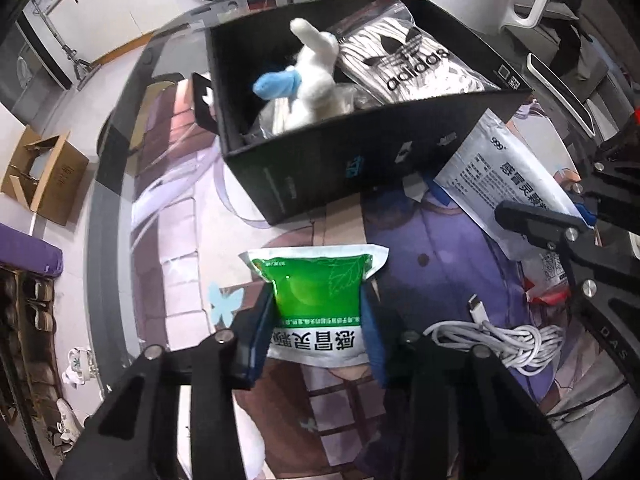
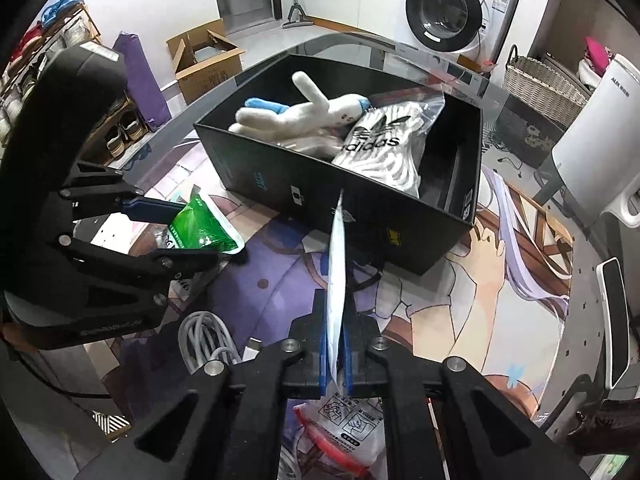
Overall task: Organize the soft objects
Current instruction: 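Lift the green packet with the left tool while the right tool lifts the white packet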
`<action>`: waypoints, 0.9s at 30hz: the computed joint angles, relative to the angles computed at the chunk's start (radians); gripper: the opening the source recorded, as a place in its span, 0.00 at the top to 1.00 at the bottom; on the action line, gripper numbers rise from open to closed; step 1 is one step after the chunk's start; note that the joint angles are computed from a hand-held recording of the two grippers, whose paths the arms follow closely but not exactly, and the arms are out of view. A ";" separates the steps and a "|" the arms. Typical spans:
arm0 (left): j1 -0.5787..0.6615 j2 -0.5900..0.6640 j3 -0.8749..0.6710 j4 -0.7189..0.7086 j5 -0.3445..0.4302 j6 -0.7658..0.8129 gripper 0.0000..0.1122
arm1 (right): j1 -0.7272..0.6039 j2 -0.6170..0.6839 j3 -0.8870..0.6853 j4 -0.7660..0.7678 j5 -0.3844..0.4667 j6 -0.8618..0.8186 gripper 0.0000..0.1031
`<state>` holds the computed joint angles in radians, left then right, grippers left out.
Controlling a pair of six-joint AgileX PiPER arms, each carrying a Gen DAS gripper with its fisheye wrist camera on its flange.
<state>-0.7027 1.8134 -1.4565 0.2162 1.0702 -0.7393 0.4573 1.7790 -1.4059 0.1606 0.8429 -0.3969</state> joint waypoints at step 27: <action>-0.246 -0.252 0.093 0.505 -0.003 -0.353 0.70 | -0.024 -0.250 0.130 0.229 -0.257 -0.132 0.95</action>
